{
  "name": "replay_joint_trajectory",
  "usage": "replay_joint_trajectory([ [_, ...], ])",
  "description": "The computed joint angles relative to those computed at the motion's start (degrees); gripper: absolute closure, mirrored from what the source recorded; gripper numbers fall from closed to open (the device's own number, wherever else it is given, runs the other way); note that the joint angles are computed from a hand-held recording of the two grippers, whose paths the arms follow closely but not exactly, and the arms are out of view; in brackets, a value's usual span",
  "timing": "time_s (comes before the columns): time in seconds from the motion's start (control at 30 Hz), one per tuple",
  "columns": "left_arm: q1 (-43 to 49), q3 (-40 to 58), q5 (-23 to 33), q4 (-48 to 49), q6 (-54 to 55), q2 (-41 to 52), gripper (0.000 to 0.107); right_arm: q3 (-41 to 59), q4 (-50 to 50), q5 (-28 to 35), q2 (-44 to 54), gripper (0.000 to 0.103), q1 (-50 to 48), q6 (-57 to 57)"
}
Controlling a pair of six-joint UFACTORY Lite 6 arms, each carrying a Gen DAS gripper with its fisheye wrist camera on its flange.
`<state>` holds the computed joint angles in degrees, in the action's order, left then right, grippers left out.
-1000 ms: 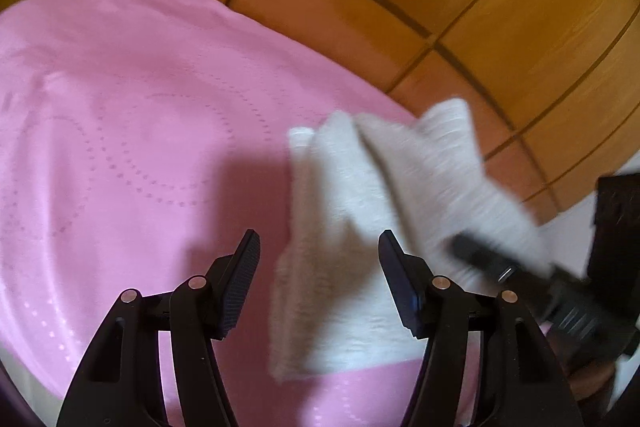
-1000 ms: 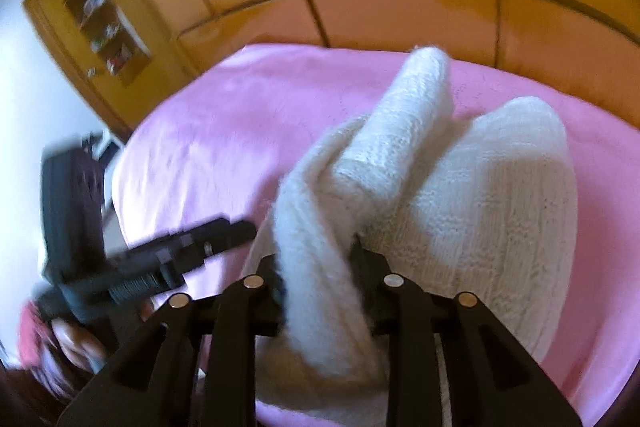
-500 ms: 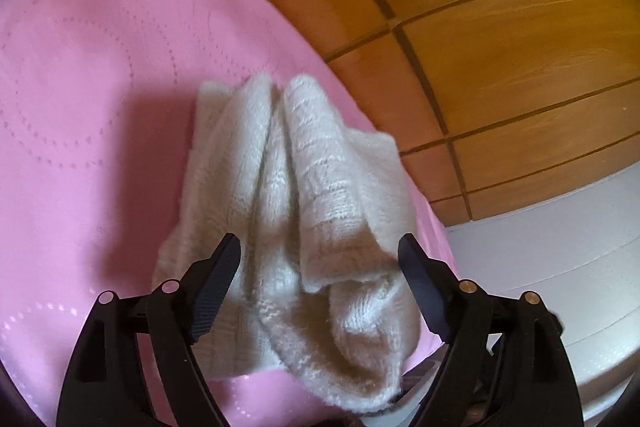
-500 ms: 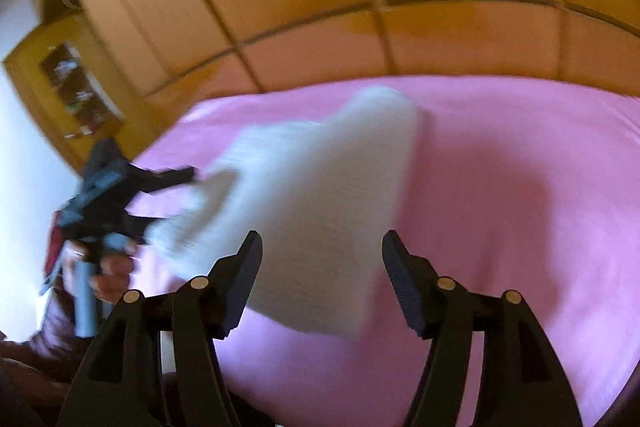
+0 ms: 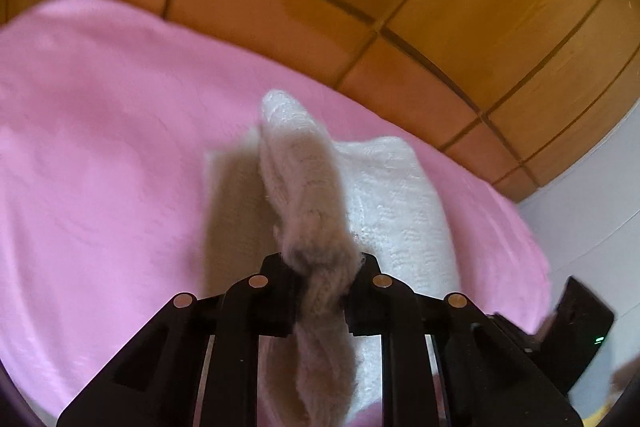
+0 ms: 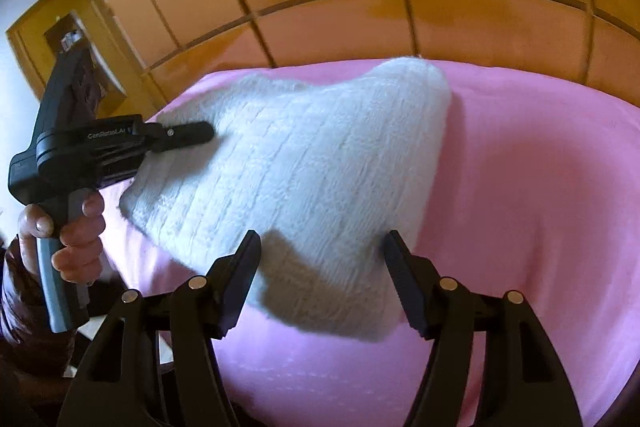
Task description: Fold small clothes
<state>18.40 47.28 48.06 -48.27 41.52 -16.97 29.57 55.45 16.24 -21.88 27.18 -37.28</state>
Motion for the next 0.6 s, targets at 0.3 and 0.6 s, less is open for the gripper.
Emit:
replay_joint_trajectory([
  [0.3,-9.41,-10.76,-19.61,25.29,-20.05,-6.01,0.065,5.23,1.94,-5.41,13.46,0.037,6.28,-2.3],
  [0.6,-12.65,-11.12,-21.13,34.99,-28.52,-13.37,0.06,11.85,0.65,3.8,9.96,0.034,-6.27,-4.42],
])
